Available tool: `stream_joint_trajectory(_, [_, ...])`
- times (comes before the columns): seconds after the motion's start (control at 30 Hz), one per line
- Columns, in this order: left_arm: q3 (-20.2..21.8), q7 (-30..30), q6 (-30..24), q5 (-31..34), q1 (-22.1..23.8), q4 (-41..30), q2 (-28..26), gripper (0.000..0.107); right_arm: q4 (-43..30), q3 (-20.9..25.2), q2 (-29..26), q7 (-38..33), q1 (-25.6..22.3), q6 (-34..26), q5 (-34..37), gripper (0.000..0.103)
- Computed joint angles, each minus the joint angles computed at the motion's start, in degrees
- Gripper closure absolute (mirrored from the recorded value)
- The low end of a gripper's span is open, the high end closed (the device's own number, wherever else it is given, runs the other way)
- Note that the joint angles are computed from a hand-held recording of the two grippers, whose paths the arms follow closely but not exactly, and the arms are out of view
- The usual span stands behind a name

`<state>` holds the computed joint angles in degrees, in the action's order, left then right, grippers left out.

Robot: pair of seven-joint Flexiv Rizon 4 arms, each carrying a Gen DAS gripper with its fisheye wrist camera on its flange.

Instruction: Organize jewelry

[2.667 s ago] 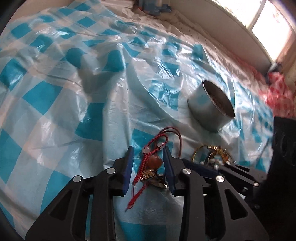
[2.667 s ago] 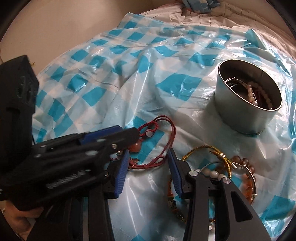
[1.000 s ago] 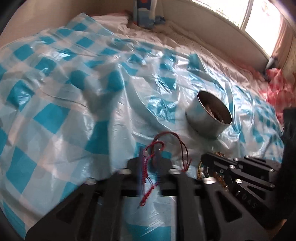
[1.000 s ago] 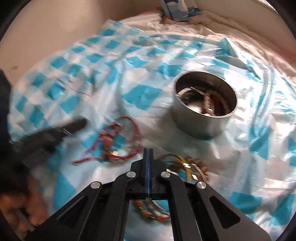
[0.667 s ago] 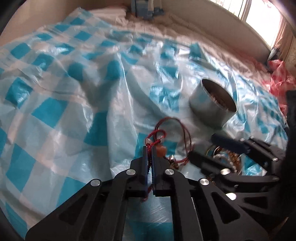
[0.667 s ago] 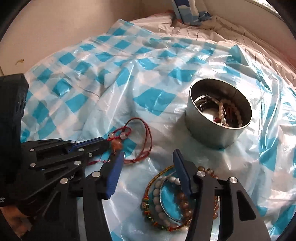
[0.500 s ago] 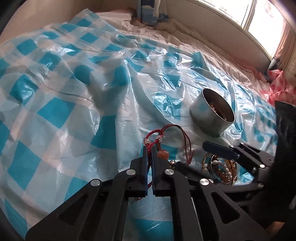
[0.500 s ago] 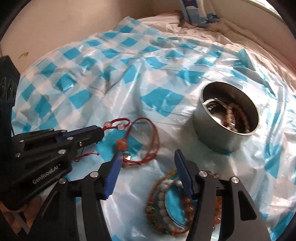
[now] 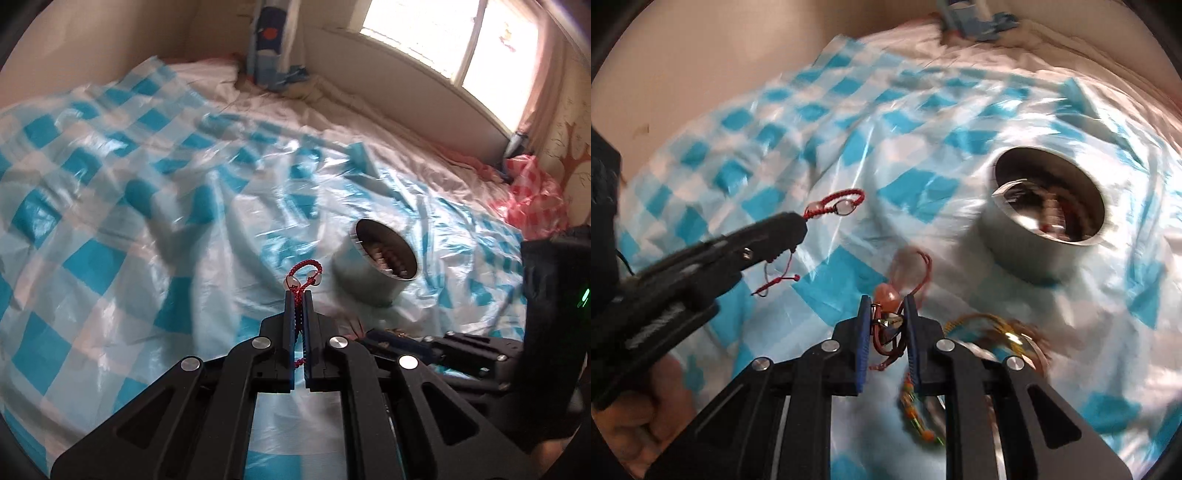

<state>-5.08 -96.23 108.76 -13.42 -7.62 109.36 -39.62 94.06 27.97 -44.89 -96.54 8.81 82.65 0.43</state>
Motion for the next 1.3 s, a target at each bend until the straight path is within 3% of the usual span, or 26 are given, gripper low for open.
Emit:
stream_joint_trajectory(0.23, [-0.48, 2.23, -1.14, 1.03, -1.98, -3.22, -0.92, 0.104, 4.64, 8.01, 1.44, 0.04, -9.18, 6.73, 4.9, 0.086])
stream_joint_trajectory(0.47, [-0.68, 3.37, -1.03, 1.02, -3.02, -4.71, -1.37, 0.104, 5.7, 19.89, -3.24, 0.46, -19.76, 15.03, 2.34, 0.086])
stream_joint_trajectory(0.67, [-1.65, 3.9, -1.05, 1.23, -2.71, -6.26, -2.1, 0.104, 4.96, 30.88, -11.07, 3.07, -28.48, 16.76, -2.83, 0.085])
stream_joint_trajectory(0.97, [-3.01, 5.32, -2.63, 1.36, -2.72, -11.5, -4.67, 0.104, 2.8, 44.29, -25.5, 8.64, -37.35, 16.65, -11.27, 0.085])
stream_joint_trajectory(1.3, [-2.3, 5.73, -3.89, 0.18, -3.58, -14.67, -6.7, 0.104, 1.85, 41.91, -25.68, 15.57, -35.92, 18.68, -17.61, 0.085])
